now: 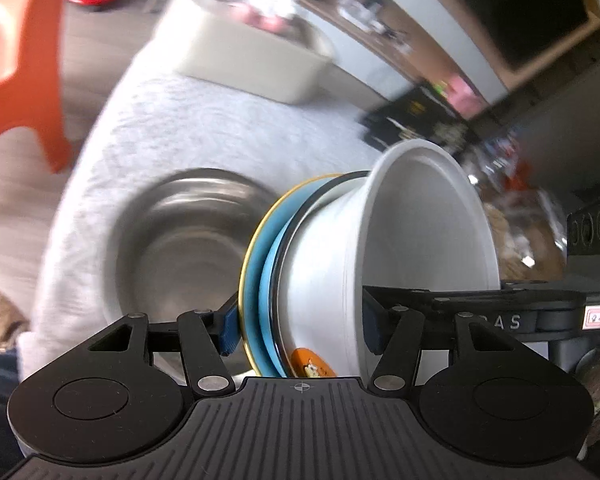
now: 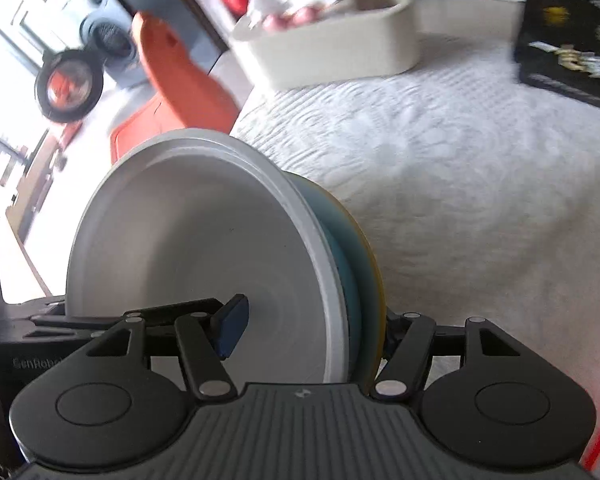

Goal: Organize plates and bowls
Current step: 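Hold the bowl stack with both tools and begin lifting it, then carry the bowl stack over the steel bowl and lower it inside with both tools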

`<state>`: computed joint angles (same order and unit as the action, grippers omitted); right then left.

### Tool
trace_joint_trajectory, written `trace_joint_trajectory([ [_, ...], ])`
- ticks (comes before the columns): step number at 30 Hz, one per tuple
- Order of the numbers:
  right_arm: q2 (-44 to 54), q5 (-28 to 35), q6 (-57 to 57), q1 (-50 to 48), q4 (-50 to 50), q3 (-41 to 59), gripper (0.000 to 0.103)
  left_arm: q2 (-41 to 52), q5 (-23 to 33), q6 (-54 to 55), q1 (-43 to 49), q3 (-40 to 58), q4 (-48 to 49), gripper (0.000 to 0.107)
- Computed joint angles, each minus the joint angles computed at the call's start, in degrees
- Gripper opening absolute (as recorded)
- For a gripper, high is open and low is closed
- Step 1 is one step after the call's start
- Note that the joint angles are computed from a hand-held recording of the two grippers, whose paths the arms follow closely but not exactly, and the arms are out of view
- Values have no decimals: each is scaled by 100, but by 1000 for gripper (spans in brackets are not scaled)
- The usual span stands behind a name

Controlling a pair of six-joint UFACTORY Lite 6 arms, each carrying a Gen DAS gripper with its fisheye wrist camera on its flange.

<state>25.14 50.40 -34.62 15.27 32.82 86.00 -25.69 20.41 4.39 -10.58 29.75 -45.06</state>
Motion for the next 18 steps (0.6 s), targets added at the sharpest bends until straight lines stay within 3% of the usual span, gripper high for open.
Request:
trace_joint_trajectory([
  [4, 906, 8, 293, 445, -87, 712, 62, 215, 130, 1092, 788, -284, -762, 62],
  [10, 1574, 294, 872, 623, -400, 1494, 63, 280, 14, 2097, 1145, -429, -1345, 60],
  [12, 1593, 389, 1092, 671, -588, 1616, 63, 109, 89, 2179, 1318, -521, -1291, 53],
  [15, 1365, 327, 1418, 780, -911, 1598, 63, -144, -68, 2093, 1304, -664, -1149, 52],
  [18, 1036, 78, 1703, 1004, -1351, 1418, 63, -237, 2, 2862, 1531, -806, -1868, 52],
])
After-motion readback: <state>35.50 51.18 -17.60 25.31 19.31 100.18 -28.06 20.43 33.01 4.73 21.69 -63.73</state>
